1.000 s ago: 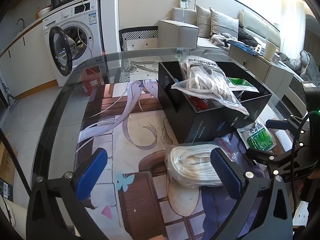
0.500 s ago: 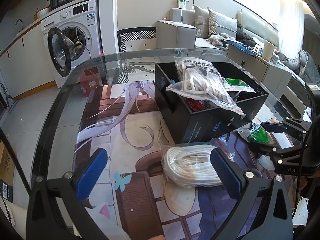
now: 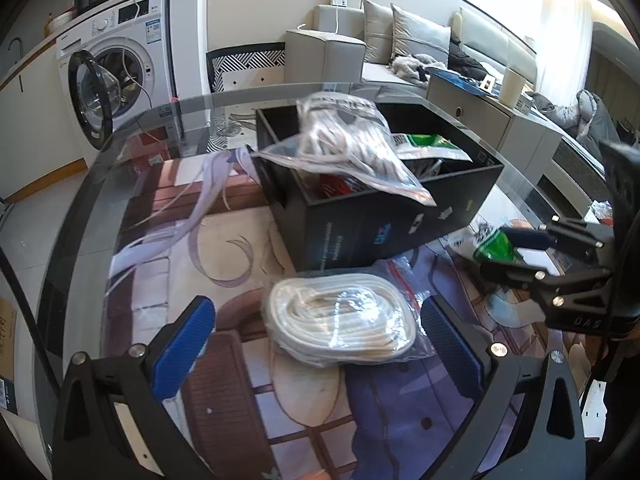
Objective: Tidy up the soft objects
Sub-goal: 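Grasp the bagged cable coil with the left tool while the right tool lifts the packet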
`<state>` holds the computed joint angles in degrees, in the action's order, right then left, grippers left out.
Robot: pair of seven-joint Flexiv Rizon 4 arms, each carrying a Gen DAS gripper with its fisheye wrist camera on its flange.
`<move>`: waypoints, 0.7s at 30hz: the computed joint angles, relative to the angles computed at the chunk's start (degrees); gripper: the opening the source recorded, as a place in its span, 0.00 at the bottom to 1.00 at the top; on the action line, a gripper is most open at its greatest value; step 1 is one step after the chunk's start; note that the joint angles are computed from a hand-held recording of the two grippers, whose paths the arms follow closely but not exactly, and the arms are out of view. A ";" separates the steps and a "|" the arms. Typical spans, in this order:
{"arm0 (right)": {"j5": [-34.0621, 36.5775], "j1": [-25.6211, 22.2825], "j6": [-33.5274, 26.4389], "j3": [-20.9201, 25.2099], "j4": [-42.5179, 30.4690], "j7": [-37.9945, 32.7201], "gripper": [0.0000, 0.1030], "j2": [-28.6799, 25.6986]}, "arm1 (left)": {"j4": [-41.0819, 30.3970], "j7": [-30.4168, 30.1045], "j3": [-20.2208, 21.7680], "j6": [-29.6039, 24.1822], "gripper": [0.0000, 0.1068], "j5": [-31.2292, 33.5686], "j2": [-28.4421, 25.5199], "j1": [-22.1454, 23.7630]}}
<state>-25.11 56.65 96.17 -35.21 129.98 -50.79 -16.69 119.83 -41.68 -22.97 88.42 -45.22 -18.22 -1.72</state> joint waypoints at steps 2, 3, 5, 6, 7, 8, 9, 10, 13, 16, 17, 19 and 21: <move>-0.41 2.14 0.50 -2.60 0.62 -0.08 0.48 0.61 | -0.20 -1.04 0.85 -0.84 0.96 0.92 -0.07 -0.85; -0.29 3.33 0.72 -3.93 1.00 -0.27 0.48 0.97 | -0.18 -1.00 0.77 -1.12 0.96 0.96 -0.08 -0.90; 0.25 4.74 0.82 -5.52 1.29 -0.92 0.48 1.39 | -0.69 -3.06 3.08 -1.66 0.96 3.30 -0.46 -2.90; 0.56 5.70 0.83 -6.51 1.50 -1.19 0.48 1.58 | -1.06 -4.27 4.19 -2.06 0.96 4.63 -0.68 -3.69; 0.92 6.37 0.73 -7.16 1.53 -1.46 0.48 1.64 | -1.47 -5.91 5.45 -2.45 0.96 6.16 -1.00 -4.70; 1.25 6.81 0.68 -7.56 1.59 -1.71 0.48 1.67 | -1.76 -7.52 6.59 -2.84 0.96 7.61 -1.20 -5.45; 1.55 6.97 0.51 -7.68 1.58 -1.96 0.48 1.73 | -2.21 -9.58 8.10 -3.40 0.96 9.50 -1.48 -6.56; 1.67 7.44 0.30 -8.17 1.64 -2.06 0.48 1.88 | -2.87 -11.64 9.74 -4.22 0.96 11.79 -1.85 -7.75; 1.73 7.39 0.25 -8.26 1.71 -2.07 0.48 1.98 | -4.67 -18.32 15.17 -5.61 0.96 19.55 -3.06 -11.50; 1.78 7.54 0.27 -8.59 1.82 -2.16 0.48 2.01 | -4.98 -21.34 15.92 -4.89 0.96 23.76 -3.26 -11.93; 1.82 7.62 0.25 -8.69 1.84 -2.19 0.48 2.00 | -4.79 -21.71 15.25 -4.48 0.96 24.33 -3.29 -11.31; 2.00 7.43 0.30 -8.48 1.71 -2.31 0.48 1.78 | -4.02 -21.76 13.08 -3.79 0.92 24.15 -3.06 -9.38; 2.17 7.49 0.27 -8.48 1.69 -2.45 0.48 1.77 | -3.63 -21.92 12.10 -3.17 0.87 24.51 -2.95 -8.45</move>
